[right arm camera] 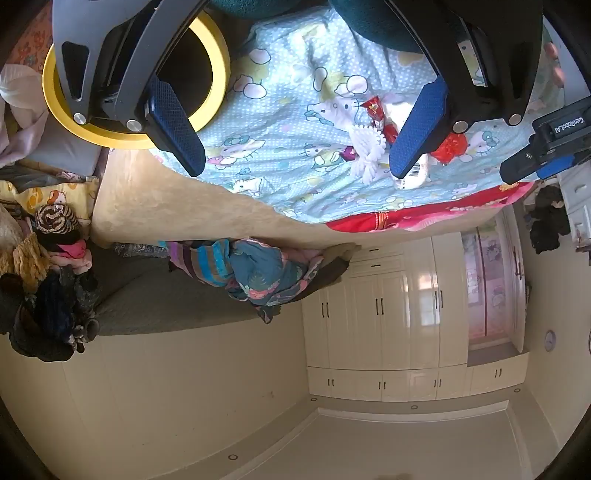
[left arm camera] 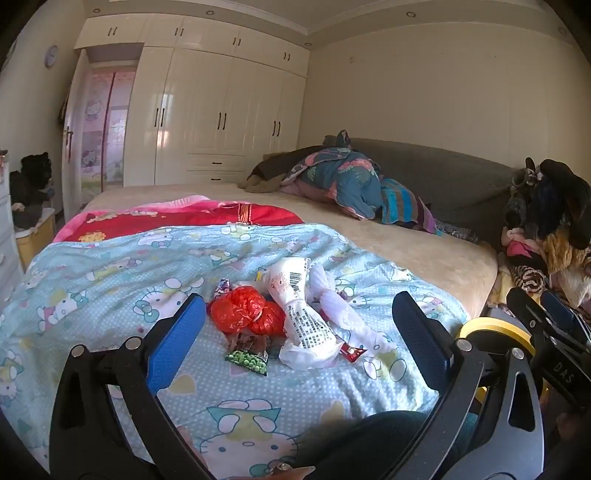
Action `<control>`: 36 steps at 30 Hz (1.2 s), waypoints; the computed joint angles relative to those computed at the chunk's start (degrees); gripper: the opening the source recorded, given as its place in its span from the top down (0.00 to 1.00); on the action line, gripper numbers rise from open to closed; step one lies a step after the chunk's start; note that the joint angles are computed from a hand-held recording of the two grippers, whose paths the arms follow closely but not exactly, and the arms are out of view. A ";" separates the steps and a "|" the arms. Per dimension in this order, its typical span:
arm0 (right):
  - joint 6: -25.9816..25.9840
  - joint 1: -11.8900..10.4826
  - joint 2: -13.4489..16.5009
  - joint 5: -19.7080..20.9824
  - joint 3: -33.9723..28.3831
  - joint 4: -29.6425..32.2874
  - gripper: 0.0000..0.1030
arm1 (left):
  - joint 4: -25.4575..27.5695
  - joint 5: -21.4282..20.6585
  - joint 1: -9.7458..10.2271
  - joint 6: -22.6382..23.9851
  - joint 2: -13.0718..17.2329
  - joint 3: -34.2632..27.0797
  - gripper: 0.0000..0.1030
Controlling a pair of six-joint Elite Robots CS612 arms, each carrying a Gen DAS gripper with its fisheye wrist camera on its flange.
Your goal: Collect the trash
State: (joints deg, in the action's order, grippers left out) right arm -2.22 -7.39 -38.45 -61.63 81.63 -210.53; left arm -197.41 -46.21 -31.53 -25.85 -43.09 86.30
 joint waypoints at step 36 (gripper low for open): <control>0.05 -0.11 0.17 0.14 -0.25 -0.22 0.06 | -0.46 0.54 -0.28 1.57 -0.20 -0.26 0.09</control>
State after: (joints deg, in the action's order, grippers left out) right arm -2.17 -7.50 -38.29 -61.50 81.39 -210.76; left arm -197.87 -45.67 -31.81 -24.28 -43.29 86.04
